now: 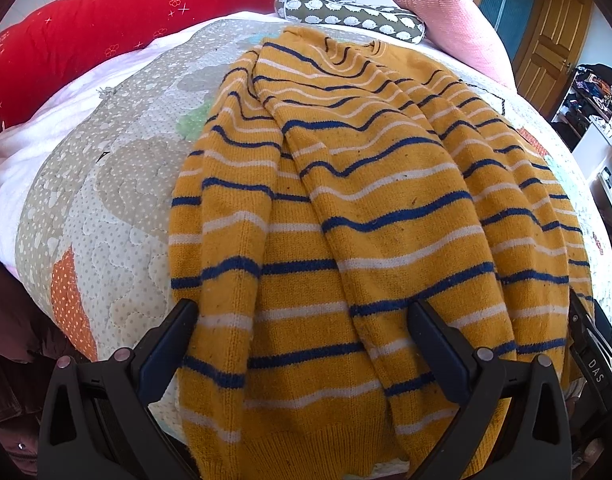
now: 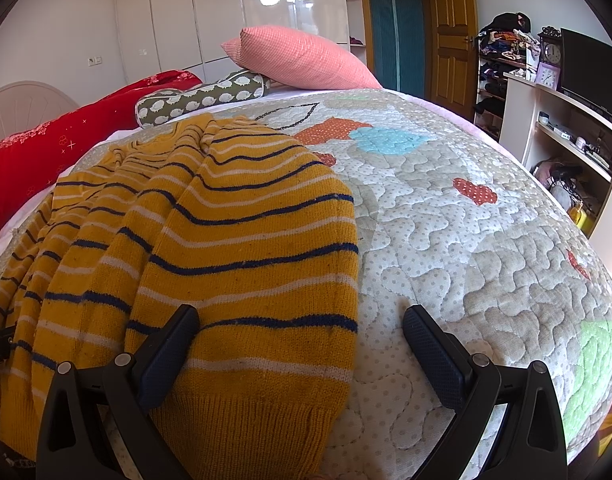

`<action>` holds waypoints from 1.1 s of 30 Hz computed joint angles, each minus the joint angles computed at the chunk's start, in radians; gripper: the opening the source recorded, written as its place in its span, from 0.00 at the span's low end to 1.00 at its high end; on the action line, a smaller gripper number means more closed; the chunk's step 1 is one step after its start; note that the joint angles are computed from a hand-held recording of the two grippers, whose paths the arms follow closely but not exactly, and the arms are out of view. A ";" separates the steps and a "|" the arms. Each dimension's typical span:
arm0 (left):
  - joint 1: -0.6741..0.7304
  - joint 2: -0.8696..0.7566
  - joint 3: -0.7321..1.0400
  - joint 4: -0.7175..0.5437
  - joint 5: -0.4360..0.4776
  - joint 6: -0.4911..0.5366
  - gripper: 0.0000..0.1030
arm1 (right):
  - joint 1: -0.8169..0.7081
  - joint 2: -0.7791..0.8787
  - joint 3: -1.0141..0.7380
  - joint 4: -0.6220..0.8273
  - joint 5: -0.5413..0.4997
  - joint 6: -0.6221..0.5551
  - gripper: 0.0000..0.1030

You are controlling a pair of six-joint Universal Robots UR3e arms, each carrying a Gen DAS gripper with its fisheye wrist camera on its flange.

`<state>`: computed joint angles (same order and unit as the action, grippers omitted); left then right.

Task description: Fold small clothes

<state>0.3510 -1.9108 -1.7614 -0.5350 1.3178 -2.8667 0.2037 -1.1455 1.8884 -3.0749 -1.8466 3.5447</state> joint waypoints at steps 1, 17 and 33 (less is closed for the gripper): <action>0.001 0.002 -0.007 0.010 -0.002 0.000 1.00 | -0.007 -0.002 0.007 -0.006 0.003 -0.006 0.99; 0.002 0.009 -0.042 0.058 -0.005 -0.004 1.00 | 0.013 0.028 -0.042 0.034 -0.040 0.007 0.99; -0.005 0.018 -0.053 0.064 -0.002 -0.006 1.00 | 0.005 0.015 -0.038 0.056 -0.028 0.019 0.99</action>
<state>0.3463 -1.8928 -1.8144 -0.4710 1.3155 -2.8725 0.2086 -1.1306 1.8500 -3.0185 -1.8742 3.5641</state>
